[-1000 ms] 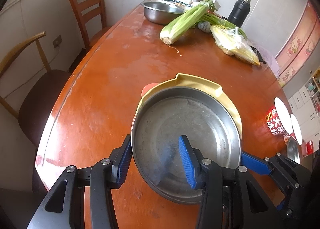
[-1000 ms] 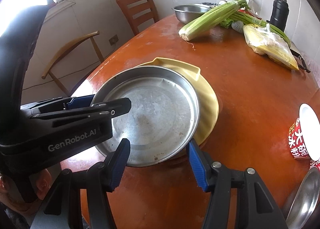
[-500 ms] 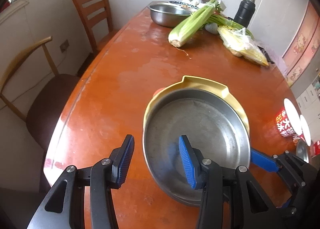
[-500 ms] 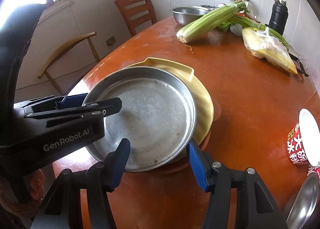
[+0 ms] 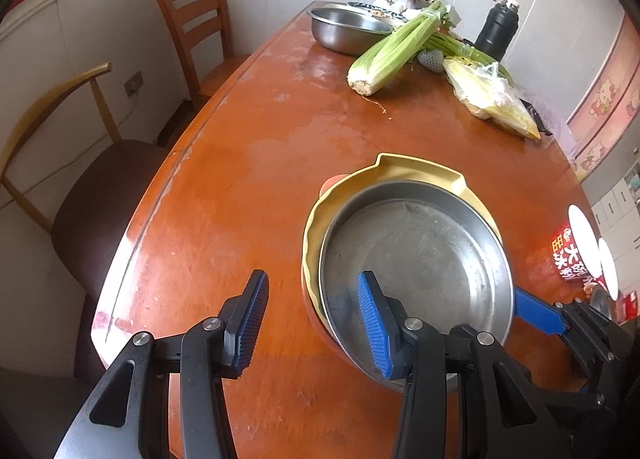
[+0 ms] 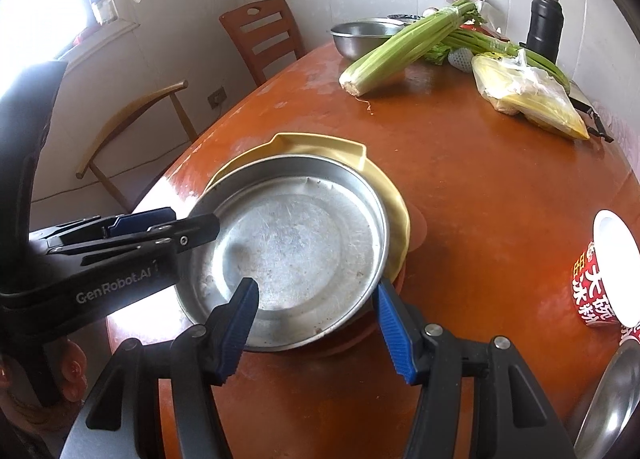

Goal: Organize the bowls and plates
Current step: 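Lower the steel tray onto the yellow and orange plates with the left tool, then slide the tray and plate stack aside with the left tool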

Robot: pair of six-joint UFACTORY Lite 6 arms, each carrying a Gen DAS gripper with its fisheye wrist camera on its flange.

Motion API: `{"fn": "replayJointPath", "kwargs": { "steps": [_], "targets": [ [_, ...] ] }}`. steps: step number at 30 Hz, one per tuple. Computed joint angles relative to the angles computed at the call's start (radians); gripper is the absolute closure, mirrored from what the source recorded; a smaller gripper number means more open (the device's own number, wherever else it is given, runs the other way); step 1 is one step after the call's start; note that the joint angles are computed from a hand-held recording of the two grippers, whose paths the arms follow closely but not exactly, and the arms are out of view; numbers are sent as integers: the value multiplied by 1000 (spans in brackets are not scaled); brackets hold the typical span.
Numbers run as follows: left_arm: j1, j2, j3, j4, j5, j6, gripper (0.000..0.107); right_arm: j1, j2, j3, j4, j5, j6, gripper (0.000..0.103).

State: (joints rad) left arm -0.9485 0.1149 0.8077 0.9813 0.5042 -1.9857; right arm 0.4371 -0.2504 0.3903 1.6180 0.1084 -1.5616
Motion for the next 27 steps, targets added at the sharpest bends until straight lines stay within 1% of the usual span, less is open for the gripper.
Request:
{"fn": "replayJointPath", "kwargs": {
  "steps": [4,8,15,17,18,21,27],
  "targets": [
    [10,-24,-26,20,-18,-27,59,-25,-35,-18,31,20,-39,44],
    [25,-26,-40,30,-65,-41,59,-47,-33,-18,80,33,-96,44],
    [39,21,-15,34,-85,-47,58,-135,-52,-39,12,83,-63,44],
    [45,33,-8,49,-95,-59,56,-152,-54,-41,1,93,-57,44],
    [51,44,-3,52,-105,-58,53,-162,-57,-43,-21,101,-41,44],
    [61,61,12,28,-116,-33,52,-172,-41,-38,-7,112,-58,43],
    [103,67,2,67,-216,-78,51,-173,8,-16,35,129,-105,43]
  ]
}}
